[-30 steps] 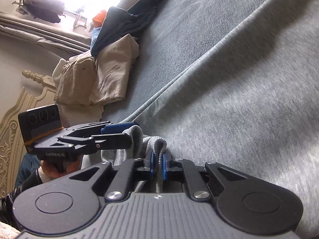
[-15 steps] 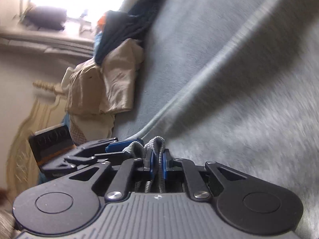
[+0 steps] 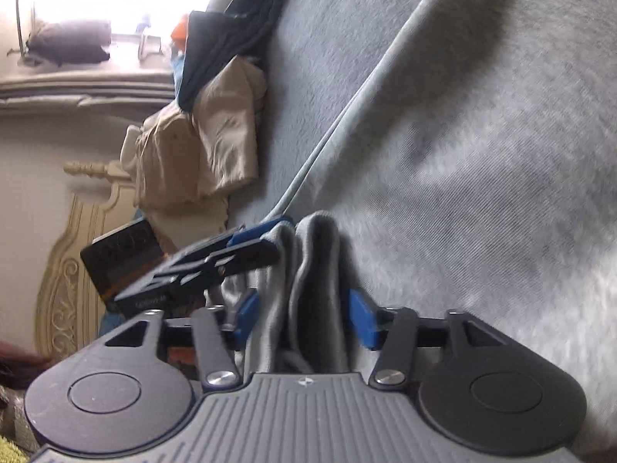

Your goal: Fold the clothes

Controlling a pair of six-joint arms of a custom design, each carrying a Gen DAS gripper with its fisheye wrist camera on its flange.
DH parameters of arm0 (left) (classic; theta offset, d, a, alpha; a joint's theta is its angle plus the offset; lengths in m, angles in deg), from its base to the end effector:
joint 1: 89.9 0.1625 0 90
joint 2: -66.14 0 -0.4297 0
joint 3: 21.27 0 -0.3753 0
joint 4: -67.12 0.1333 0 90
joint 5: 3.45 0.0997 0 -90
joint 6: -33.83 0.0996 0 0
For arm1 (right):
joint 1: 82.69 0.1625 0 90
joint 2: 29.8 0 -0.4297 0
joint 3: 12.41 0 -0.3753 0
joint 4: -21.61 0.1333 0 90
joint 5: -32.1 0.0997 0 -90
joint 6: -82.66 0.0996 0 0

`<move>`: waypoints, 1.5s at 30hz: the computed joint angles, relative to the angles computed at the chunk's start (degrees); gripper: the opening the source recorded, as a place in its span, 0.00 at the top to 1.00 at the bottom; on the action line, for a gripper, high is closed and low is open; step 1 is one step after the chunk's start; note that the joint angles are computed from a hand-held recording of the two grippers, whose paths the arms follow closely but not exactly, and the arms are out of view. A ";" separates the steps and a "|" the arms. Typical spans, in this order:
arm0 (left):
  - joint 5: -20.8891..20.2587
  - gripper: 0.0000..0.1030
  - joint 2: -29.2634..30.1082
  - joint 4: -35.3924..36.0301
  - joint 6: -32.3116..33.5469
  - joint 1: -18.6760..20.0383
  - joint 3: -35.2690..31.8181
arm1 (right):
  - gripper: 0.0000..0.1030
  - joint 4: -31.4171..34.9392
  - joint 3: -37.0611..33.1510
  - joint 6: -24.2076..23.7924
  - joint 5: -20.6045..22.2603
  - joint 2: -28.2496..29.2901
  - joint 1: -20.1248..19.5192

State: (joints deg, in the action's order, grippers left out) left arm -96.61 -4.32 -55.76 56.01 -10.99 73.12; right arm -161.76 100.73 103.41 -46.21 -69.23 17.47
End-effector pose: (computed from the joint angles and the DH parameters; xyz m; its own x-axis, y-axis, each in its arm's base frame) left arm 0.0099 -0.6141 0.3325 -0.8341 0.5516 -0.0083 0.5452 0.8220 -0.1646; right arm 0.2505 -0.5280 0.0169 -0.9490 0.1041 -0.2976 0.1819 0.9518 -0.2470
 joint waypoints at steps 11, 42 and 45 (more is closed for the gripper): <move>0.72 0.65 -0.90 -4.66 0.89 -0.11 2.95 | 0.23 6.98 -3.63 -2.08 1.50 1.93 1.92; 22.73 0.50 -25.84 -22.19 -21.68 -0.67 19.86 | 0.71 7.99 -8.13 -1.56 -8.59 5.87 7.71; 25.79 0.50 -26.14 -20.99 -24.60 -0.62 20.19 | 0.71 8.09 -8.36 -0.92 -10.51 5.82 8.68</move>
State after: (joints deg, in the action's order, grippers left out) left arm -70.82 -30.46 -76.75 31.41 -11.60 93.30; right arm -153.67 92.37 102.50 -56.71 -63.41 26.15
